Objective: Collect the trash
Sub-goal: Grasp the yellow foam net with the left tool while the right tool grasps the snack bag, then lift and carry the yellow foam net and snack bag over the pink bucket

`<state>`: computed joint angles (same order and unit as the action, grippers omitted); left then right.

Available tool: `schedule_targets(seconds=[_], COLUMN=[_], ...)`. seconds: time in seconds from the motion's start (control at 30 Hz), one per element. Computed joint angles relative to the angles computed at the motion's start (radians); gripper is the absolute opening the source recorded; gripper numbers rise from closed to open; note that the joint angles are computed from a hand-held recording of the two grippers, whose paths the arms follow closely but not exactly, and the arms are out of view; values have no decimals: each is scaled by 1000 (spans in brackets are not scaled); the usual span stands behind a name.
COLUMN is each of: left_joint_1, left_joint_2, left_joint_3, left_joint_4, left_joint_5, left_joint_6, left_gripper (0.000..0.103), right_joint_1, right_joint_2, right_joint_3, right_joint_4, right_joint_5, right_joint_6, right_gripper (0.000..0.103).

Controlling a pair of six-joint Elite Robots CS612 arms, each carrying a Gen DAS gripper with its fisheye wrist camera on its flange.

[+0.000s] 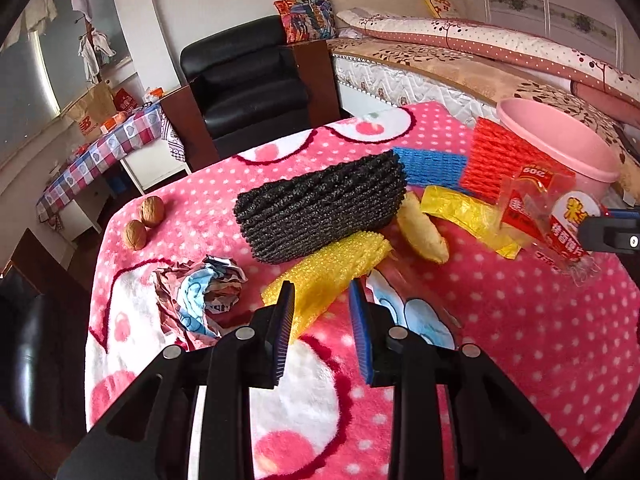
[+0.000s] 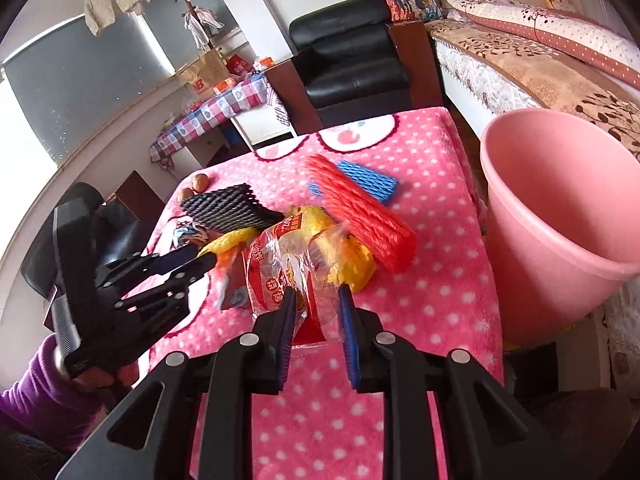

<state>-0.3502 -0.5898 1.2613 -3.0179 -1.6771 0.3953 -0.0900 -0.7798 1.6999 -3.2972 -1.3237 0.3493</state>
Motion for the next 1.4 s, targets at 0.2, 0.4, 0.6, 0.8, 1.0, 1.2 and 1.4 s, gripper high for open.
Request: schedule_targets(seconds=[0.2, 0.4, 0.6, 0.8, 1.0, 1.2, 1.4], left_joint_1=[1, 16, 39, 57, 54, 50, 49], left_joint_2=[3, -19, -51, -78, -93, -97, -97], left_joint_3=[-9, 20, 50, 77, 97, 99, 98], left_joint_4=[22, 5, -3, -51, -106, -95, -87], left_joint_5=[16, -44, -146, -251, -290, -289, -291], left_joint_6=[-21, -56, -138, -208, -225, -222, -221], left_gripper=[9, 6, 6, 6, 6, 6, 6], right_joint_1=[3, 0, 3, 7, 0, 9, 5], right_joint_2=[-16, -21, -28, -35, -34, -33, -28], right_joint_3=[23, 34, 44, 53, 59, 54, 64], right_joint_4=[-39, -56, -87, -109, -131, 8, 127], right_joint_5=[1, 20, 37, 49, 150, 142, 142], right_joint_6=[7, 20, 13, 2, -10, -32, -18], right_gripper=[20, 20, 20, 20, 20, 21, 23])
